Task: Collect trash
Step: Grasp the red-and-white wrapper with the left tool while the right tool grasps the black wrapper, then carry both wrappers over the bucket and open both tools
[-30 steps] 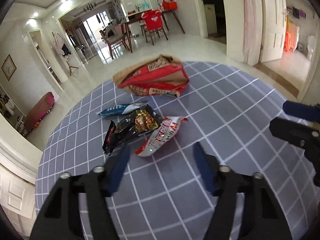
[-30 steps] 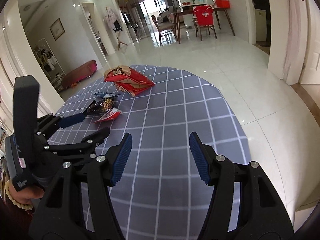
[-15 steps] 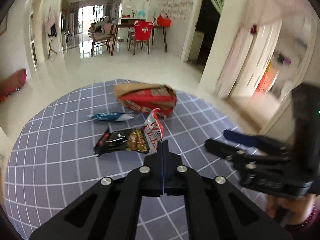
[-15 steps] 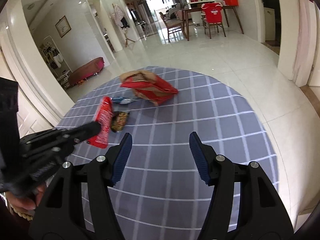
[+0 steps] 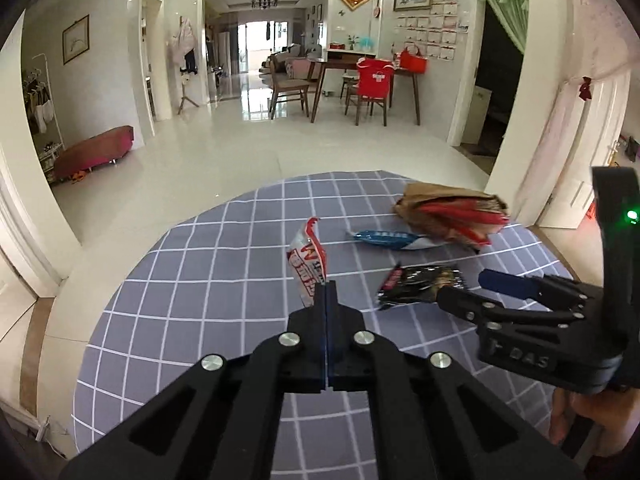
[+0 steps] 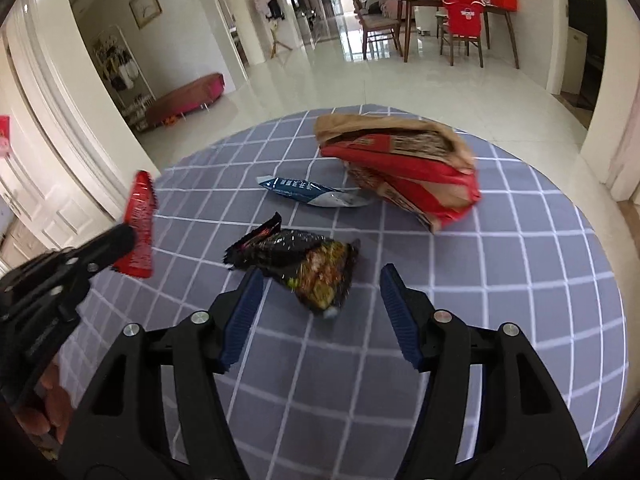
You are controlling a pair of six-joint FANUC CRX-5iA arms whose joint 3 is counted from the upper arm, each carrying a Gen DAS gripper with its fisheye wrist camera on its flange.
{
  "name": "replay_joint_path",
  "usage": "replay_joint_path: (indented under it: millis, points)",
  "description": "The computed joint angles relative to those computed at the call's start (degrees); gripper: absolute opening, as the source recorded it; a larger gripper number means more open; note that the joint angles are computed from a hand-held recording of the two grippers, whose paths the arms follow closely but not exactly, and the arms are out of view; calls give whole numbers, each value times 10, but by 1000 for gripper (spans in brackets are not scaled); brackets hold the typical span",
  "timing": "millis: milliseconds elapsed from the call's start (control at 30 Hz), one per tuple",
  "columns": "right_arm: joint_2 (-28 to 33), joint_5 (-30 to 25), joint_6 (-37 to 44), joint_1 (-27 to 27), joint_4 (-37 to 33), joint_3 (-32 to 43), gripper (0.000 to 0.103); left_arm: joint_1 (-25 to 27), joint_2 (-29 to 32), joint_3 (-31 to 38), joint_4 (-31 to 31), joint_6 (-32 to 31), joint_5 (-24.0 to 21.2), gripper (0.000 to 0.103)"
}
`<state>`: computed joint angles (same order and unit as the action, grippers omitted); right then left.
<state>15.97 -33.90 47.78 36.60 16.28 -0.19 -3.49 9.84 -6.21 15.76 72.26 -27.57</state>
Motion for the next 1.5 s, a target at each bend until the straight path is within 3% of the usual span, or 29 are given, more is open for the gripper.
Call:
replay_joint_path:
  millis: [167, 200, 233, 400, 600, 700, 867, 1067, 1267, 1400, 1500]
  points:
    - [39, -16, 29, 0, -2, 41, 61, 3, 18, 25, -31, 18, -8, 0]
    - [41, -18, 27, 2, 8, 42, 45, 3, 23, 28, -30, 16, -10, 0]
    - [44, -21, 26, 4, 17, 43, 38, 2, 23, 29, -31, 17, -11, 0]
    - [24, 9, 25, 6, 33, 11, 13, -9, 28, 38, -50, 31, -19, 0]
    - [-41, 60, 24, 7, 21, -66, 10, -34, 4, 26, -81, 55, -13, 0]
    - [-97, 95, -12, 6, 41, -133, 10, -57, -17, 21, -122, 88, -14, 0]
    - [-192, 138, -117, 4, 119, -245, 10, -102, -50, 0, -134, 98, -9, 0]
    - [-335, 147, -217, -21, 190, -376, 10, -186, -61, 4, -162, 113, -11, 0]
    - [-495, 92, -289, -45, 232, -487, 10, -281, -35, 28, -172, 121, -8, 0]
    - [-607, 11, -312, -48, 235, -547, 10, -330, -4, 51, -159, 111, -12, 0]
    - [-656, -38, -317, -54, 226, -571, 10, -362, 25, 69, -149, 102, -15, 0]
